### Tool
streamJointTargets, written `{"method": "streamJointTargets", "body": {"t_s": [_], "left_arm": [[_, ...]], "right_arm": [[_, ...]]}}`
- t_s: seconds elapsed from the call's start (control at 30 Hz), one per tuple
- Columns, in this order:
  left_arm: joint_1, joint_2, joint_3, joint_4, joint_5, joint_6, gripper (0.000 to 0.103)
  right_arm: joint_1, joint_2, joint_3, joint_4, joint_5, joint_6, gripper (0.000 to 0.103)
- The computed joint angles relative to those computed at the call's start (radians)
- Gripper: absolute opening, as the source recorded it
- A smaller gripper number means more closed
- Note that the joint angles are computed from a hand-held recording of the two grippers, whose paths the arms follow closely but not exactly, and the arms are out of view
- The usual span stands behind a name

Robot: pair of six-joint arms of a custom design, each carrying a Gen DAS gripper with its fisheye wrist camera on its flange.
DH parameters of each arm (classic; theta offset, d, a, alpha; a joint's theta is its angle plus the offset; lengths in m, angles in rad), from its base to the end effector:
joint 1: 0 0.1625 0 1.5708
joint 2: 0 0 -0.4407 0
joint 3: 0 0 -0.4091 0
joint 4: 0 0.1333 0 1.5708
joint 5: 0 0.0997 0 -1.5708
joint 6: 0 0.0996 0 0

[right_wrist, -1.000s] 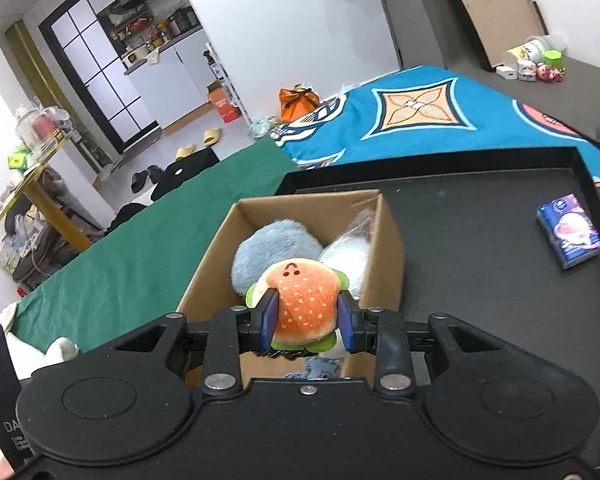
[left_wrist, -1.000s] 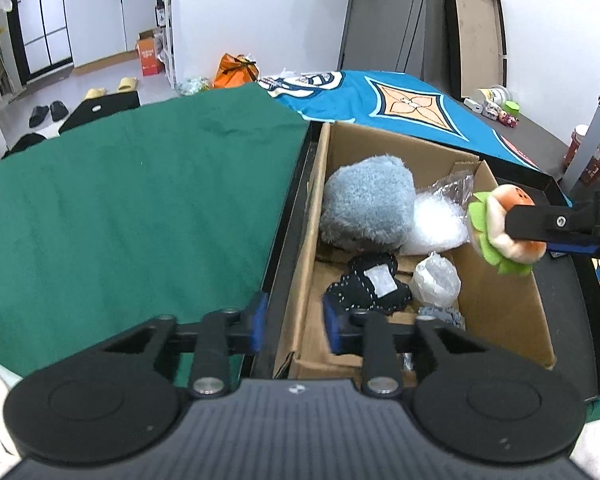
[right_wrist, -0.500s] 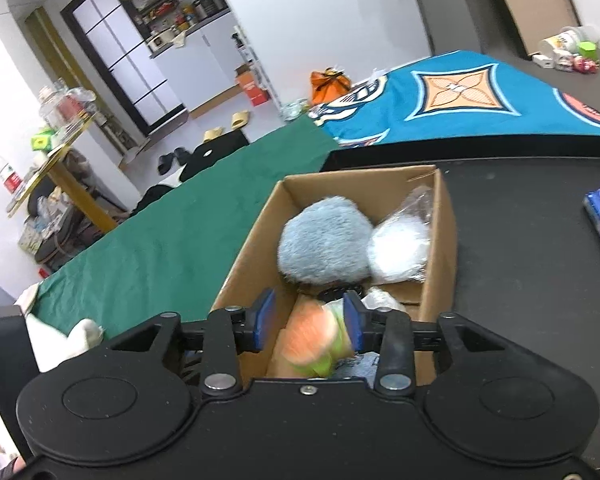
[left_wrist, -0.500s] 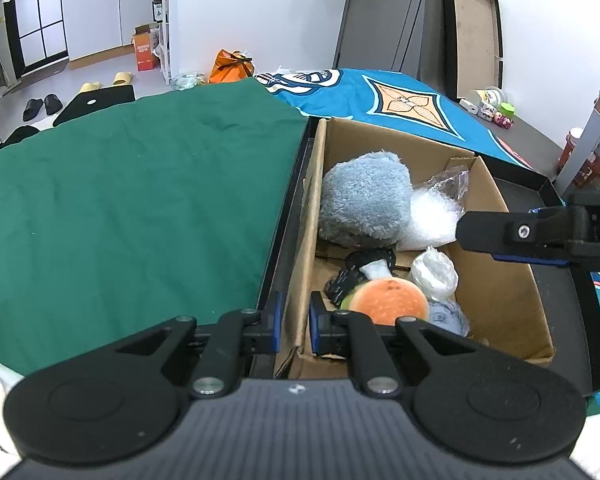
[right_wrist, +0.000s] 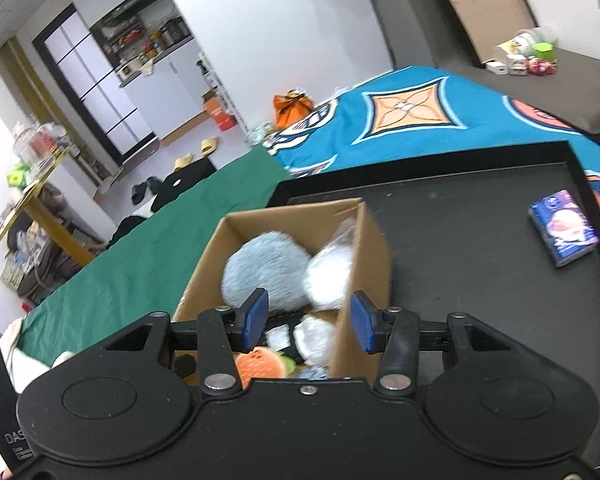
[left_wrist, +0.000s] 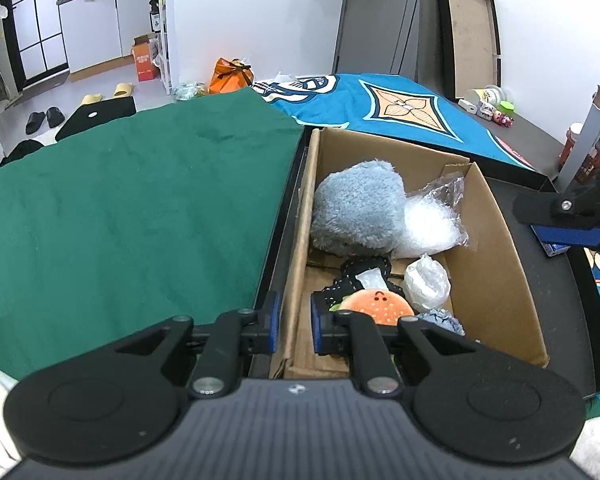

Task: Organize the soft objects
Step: 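Withdraw the open right tool from the box toward the tissue pack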

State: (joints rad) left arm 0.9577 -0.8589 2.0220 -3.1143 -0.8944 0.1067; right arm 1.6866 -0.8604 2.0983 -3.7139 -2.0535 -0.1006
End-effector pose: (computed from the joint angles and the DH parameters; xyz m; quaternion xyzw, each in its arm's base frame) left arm -0.1688 -0.5800 0.0855 0.2675 0.8891 -0.2543 0.2707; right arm 0.1503 -0.5383 0.1339 -0.0096 -0.8794 0.4263 0.2117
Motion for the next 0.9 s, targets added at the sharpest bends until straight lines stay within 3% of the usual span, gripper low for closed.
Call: {"method": "streamJointTargets", "body": {"t_s": [0.27,0.33,0.5,0.9], "left_arm": [[-0.019,0.032,-0.02,0.006,0.056,-0.019,0.019],[-0.023,0.039,-0.023,0.004,0.064,-0.025,0.021],[-0.032,0.057,-0.034,0.001,0.086,-0.032,0.031],[-0.058,0.107,-0.07,0.033,0.148,-0.037,0.057]], "right_arm": [[-0.04,-0.027,0.03,-0.053,-0.012,-0.005,0.056],[-0.048,-0.03,0.035,-0.067,-0.02,-0.009,0.063],[-0.056,-0.02,0.031,-0.108,-0.097,-0.047,0.076],[-0.117,-0.049,0.055,-0.141,-0.094,-0.069,0.085]]}}
